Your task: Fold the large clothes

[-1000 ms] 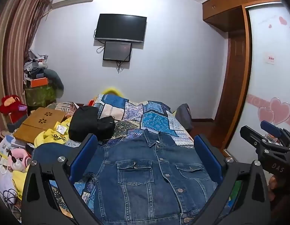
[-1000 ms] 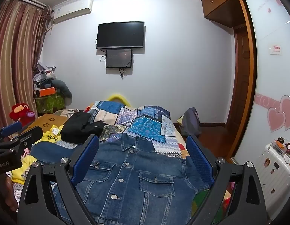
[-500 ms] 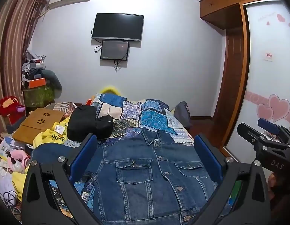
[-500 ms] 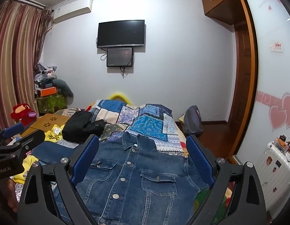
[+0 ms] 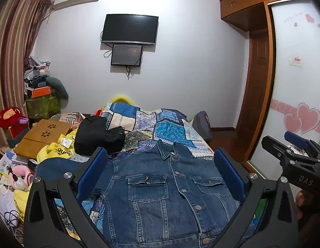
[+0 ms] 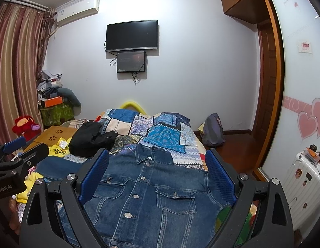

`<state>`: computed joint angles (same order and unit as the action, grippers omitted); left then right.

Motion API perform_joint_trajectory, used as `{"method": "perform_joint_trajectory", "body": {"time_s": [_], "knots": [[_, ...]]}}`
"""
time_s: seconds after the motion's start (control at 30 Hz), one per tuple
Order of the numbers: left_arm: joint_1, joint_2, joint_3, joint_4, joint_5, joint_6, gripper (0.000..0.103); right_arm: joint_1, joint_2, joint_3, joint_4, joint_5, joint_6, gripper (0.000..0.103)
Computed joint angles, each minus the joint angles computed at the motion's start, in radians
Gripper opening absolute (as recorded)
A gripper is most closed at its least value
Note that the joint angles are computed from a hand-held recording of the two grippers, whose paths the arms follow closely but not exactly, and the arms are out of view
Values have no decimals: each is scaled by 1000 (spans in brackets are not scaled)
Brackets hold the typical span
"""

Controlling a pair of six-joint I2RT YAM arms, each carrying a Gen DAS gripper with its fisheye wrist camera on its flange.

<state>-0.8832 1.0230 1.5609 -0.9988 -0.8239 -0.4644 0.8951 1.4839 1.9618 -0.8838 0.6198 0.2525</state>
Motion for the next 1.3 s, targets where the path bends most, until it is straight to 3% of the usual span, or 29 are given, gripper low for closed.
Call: {"method": "perform_joint_trajectory", "body": {"time_s": [1.3], "knots": [[36,-8,-6,-9,51,2,103,-11,13,-4,-16,-23,21,93]]}}
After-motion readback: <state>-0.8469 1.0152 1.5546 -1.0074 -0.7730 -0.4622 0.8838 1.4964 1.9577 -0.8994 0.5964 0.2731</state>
